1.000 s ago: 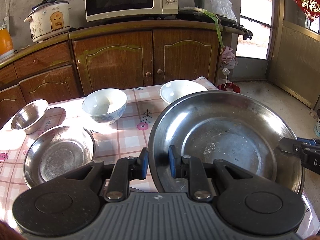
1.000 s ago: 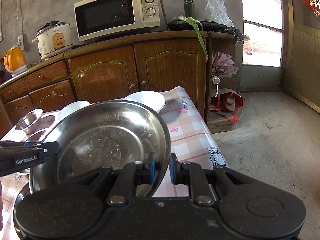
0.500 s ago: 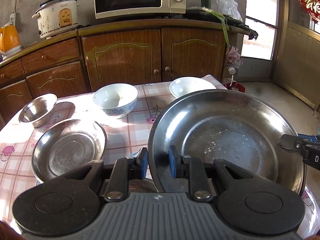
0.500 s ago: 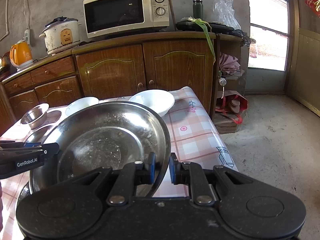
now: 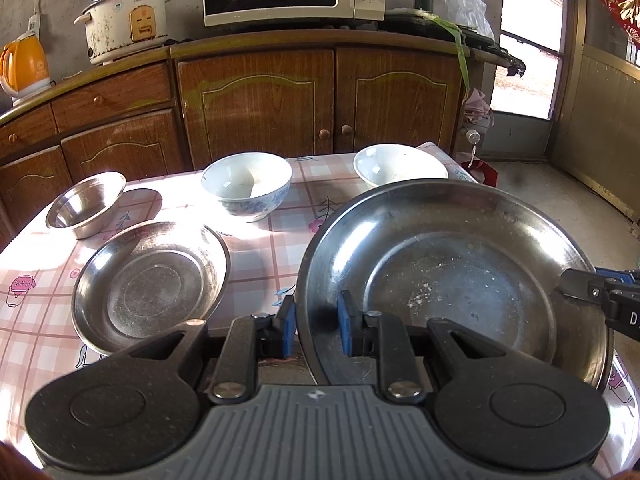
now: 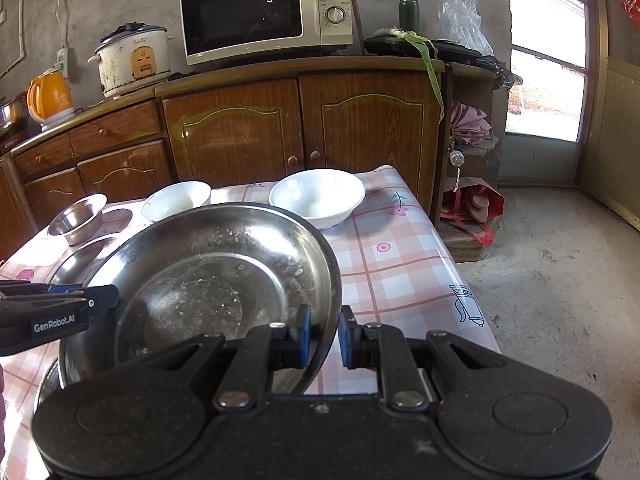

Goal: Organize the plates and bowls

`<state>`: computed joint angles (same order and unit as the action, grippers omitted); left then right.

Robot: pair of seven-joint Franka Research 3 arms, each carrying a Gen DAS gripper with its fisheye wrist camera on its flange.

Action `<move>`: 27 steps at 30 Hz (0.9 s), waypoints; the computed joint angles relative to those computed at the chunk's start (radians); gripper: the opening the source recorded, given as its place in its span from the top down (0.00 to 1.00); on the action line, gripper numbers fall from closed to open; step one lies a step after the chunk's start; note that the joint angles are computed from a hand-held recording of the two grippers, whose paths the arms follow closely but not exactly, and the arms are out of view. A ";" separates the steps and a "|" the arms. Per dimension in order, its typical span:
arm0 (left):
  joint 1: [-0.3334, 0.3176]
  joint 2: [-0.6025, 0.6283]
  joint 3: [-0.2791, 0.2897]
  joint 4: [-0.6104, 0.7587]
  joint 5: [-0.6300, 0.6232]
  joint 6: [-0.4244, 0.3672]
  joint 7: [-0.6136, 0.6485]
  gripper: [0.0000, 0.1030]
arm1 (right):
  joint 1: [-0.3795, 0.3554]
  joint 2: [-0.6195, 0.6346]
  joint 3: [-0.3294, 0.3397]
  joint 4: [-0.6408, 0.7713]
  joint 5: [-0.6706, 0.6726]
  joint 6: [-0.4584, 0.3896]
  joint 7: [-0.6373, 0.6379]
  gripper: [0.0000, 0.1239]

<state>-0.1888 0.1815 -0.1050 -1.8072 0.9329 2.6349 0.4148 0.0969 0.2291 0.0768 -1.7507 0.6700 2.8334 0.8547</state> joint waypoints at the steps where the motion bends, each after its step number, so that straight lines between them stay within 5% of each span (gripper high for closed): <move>1: 0.001 -0.002 0.000 -0.003 -0.001 0.002 -0.001 0.78 | 0.001 -0.001 0.000 -0.002 -0.001 0.001 0.000 0.85; 27: 0.032 -0.068 -0.013 -0.094 0.014 -0.008 -0.051 0.78 | 0.029 -0.042 0.008 -0.060 0.025 -0.008 -0.051 0.85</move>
<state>-0.1569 0.1135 -0.1182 -1.9014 0.9472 2.6273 0.3637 0.1259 0.1876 0.0846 -1.8106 0.6955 2.8252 0.8035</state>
